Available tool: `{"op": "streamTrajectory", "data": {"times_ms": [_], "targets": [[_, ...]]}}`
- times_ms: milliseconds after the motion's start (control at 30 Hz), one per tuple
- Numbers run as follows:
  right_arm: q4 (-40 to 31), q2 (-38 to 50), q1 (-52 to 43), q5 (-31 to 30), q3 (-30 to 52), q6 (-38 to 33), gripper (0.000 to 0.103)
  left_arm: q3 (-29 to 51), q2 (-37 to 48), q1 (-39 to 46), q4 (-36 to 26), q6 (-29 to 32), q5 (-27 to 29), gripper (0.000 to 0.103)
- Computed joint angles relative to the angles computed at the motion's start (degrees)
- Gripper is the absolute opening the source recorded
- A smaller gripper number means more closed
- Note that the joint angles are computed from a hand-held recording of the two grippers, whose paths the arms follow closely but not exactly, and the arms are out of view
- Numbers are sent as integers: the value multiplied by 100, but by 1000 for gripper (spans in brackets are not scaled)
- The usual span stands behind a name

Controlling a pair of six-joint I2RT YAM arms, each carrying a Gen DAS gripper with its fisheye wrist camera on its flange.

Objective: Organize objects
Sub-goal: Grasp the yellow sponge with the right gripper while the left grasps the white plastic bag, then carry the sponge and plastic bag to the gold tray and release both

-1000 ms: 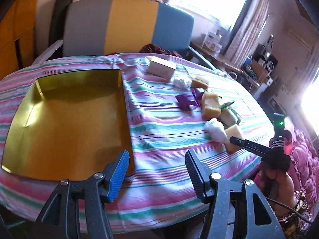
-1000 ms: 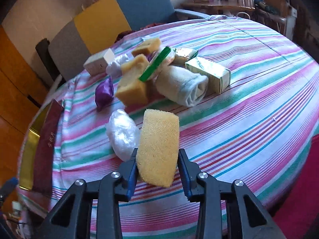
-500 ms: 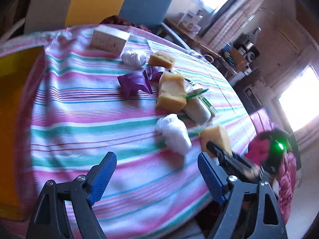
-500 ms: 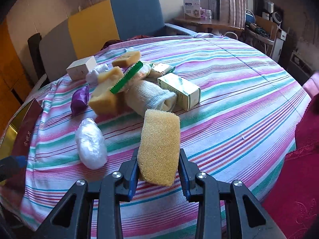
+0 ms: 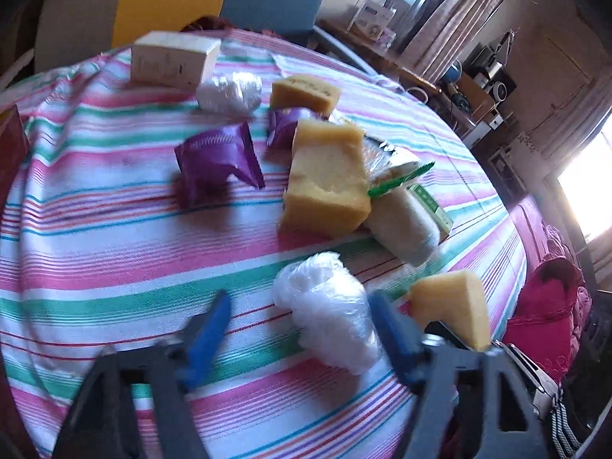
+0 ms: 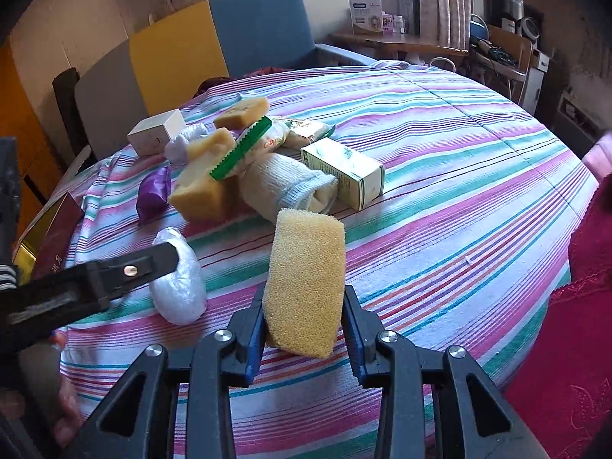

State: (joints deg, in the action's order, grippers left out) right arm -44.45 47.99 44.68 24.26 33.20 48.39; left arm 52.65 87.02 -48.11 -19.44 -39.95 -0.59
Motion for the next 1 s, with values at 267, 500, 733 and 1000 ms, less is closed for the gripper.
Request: {"op": "streamTrajectory", "data": {"times_ms": [267,500,733,1000], "targets": [[43,22,3,-16,-37,0,37,-700,-443,169,722,-3,295,43],[-26,62,146,92,11,93,37,-1268,-950,290,1020,-10,541,34],[-3,263,440,219,105,201,37,-1680,-1555,285,905,47,572,32],[19,586,976,428,270,337,37,-2009,-2642,109,383,32,374,32]]}}
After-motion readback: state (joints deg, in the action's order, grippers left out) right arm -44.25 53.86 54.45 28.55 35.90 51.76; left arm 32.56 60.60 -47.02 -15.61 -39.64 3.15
